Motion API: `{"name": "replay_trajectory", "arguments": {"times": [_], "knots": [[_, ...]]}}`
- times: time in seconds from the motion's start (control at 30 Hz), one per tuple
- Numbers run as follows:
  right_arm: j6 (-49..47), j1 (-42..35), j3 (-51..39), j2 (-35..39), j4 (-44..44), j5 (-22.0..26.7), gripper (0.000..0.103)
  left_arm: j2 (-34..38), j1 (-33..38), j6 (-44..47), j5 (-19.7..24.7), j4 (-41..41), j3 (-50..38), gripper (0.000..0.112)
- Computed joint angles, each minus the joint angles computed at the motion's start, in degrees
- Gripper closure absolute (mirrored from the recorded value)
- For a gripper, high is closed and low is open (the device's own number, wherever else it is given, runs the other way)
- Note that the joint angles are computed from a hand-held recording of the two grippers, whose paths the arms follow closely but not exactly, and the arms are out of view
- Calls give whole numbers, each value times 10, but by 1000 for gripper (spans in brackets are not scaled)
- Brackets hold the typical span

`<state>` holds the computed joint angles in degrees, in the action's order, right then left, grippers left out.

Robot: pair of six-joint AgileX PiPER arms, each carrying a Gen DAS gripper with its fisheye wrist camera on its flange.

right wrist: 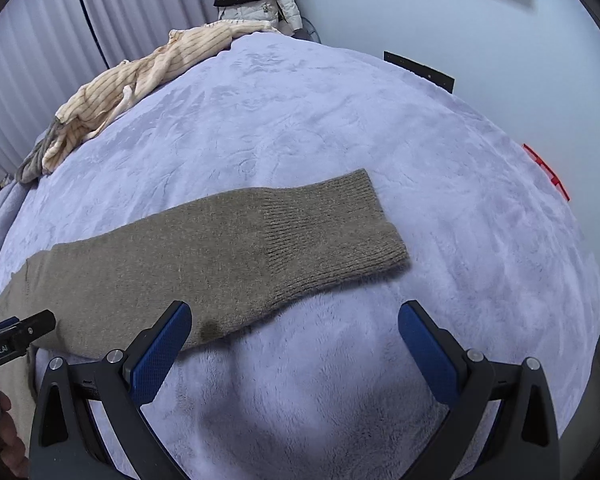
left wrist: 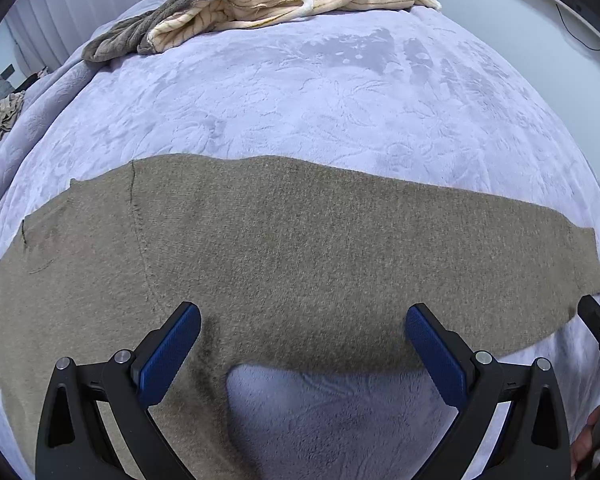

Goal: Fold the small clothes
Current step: 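Move the right gripper toward the cuff of a sweater sleeve, then close the right gripper on the sleeve cuff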

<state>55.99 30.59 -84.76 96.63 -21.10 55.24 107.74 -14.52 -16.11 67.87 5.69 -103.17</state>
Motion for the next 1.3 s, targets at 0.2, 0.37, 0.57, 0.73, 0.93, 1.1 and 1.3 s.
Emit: {"name": "replay_trajectory", "arguments": {"times": [0.2,0.37,0.57,0.73,0.93,1.1,1.3], "knots": [[-65,-33,-2,22,60,-71,27,21,6,-2,6,-6,-23,9],[-87,-61,-12,40,87,-114,41,27,29,-3,-7,-8,-16,9],[-123,-90,0,31,127,-152,96,26,88,-1,-16,-39,-4,9],[-28,-64,-3,13,13,-120,96,66,93,4,17,-28,-33,9],[-37,-52,-42,31,4,-75,96,58,77,23,15,-21,-38,9],[-34,-32,-67,26,-15,-44,96,22,69,30,-2,-4,-8,9],[-30,13,-148,47,-42,24,96,-30,84,46,-25,-22,49,9]]}}
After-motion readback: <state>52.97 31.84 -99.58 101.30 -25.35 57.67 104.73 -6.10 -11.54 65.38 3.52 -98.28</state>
